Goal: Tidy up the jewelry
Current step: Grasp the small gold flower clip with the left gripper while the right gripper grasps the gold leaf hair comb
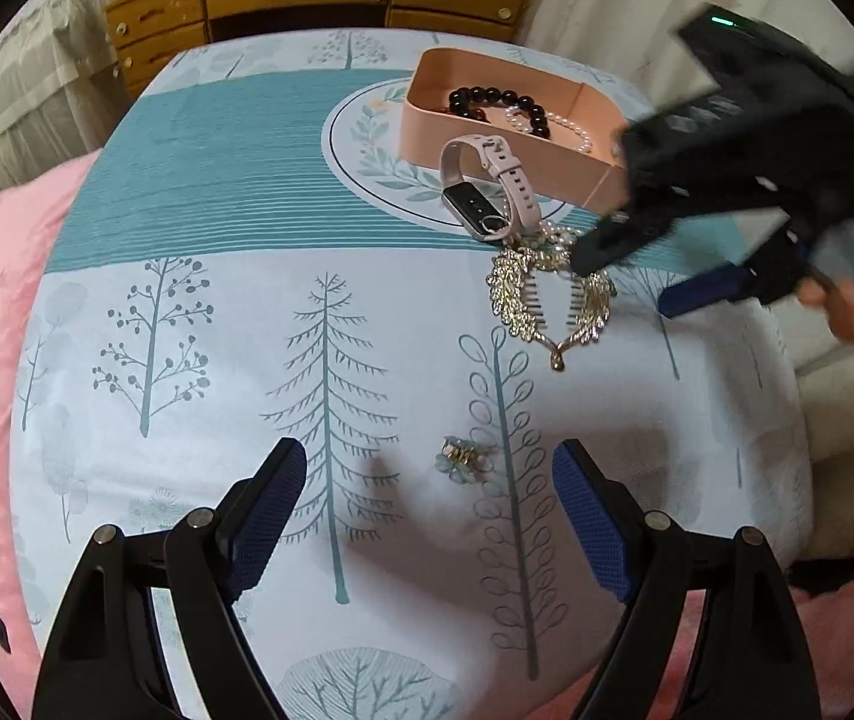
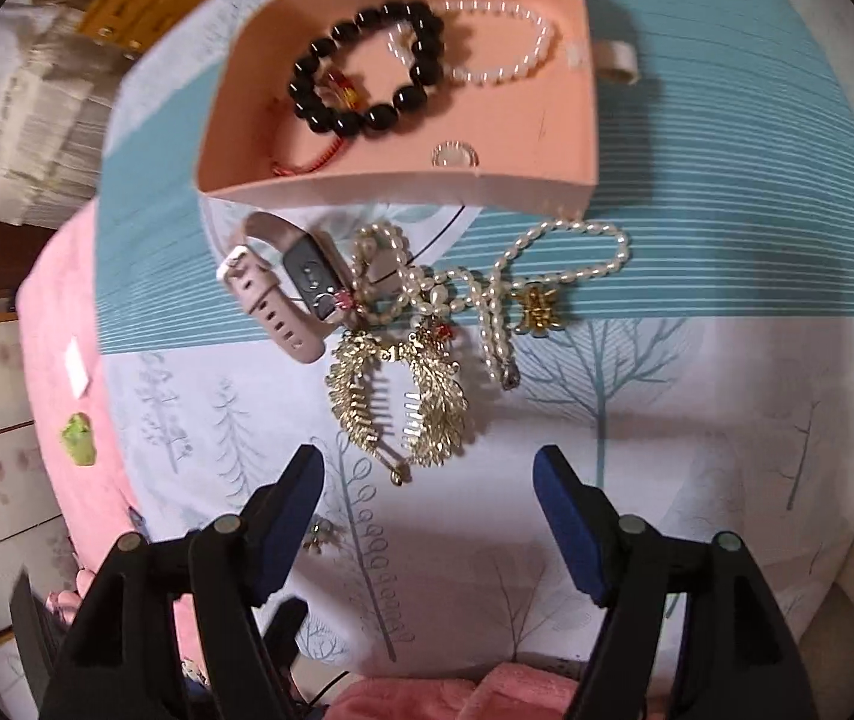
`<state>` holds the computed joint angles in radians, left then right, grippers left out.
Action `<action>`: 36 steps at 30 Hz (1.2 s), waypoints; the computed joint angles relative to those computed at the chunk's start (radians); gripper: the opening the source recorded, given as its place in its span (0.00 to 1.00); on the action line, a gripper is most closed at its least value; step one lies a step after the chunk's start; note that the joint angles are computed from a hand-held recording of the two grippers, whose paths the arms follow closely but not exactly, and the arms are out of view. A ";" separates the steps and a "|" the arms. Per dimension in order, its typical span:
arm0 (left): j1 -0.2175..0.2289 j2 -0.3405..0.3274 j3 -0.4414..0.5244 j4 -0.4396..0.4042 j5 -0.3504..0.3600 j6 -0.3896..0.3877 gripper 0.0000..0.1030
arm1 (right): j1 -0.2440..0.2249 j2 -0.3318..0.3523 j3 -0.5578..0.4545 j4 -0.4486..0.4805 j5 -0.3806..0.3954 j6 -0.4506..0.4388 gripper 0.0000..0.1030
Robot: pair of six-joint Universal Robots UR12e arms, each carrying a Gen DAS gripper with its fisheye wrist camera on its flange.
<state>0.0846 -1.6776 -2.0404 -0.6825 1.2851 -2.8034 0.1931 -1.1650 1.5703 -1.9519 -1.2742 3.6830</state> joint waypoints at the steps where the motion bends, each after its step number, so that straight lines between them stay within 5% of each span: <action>1: 0.002 0.004 -0.013 0.022 -0.003 0.012 0.80 | 0.006 0.010 -0.013 0.012 -0.010 -0.002 0.71; 10: -0.006 0.024 -0.103 0.211 -0.003 0.170 0.72 | 0.049 0.066 -0.077 0.060 -0.088 0.002 0.71; 15: -0.017 0.011 -0.112 0.228 0.000 0.230 0.61 | 0.069 0.088 -0.107 0.090 -0.130 0.031 0.71; 21: -0.023 -0.013 -0.090 0.195 -0.022 0.277 0.35 | 0.088 0.117 -0.152 0.124 -0.178 0.036 0.71; 23: -0.025 -0.019 -0.079 0.167 -0.022 0.281 0.17 | 0.096 0.131 -0.172 0.144 -0.188 0.041 0.71; 36: 0.002 -0.029 -0.052 0.096 -0.050 0.304 0.17 | 0.127 0.168 -0.218 0.160 -0.233 0.087 0.69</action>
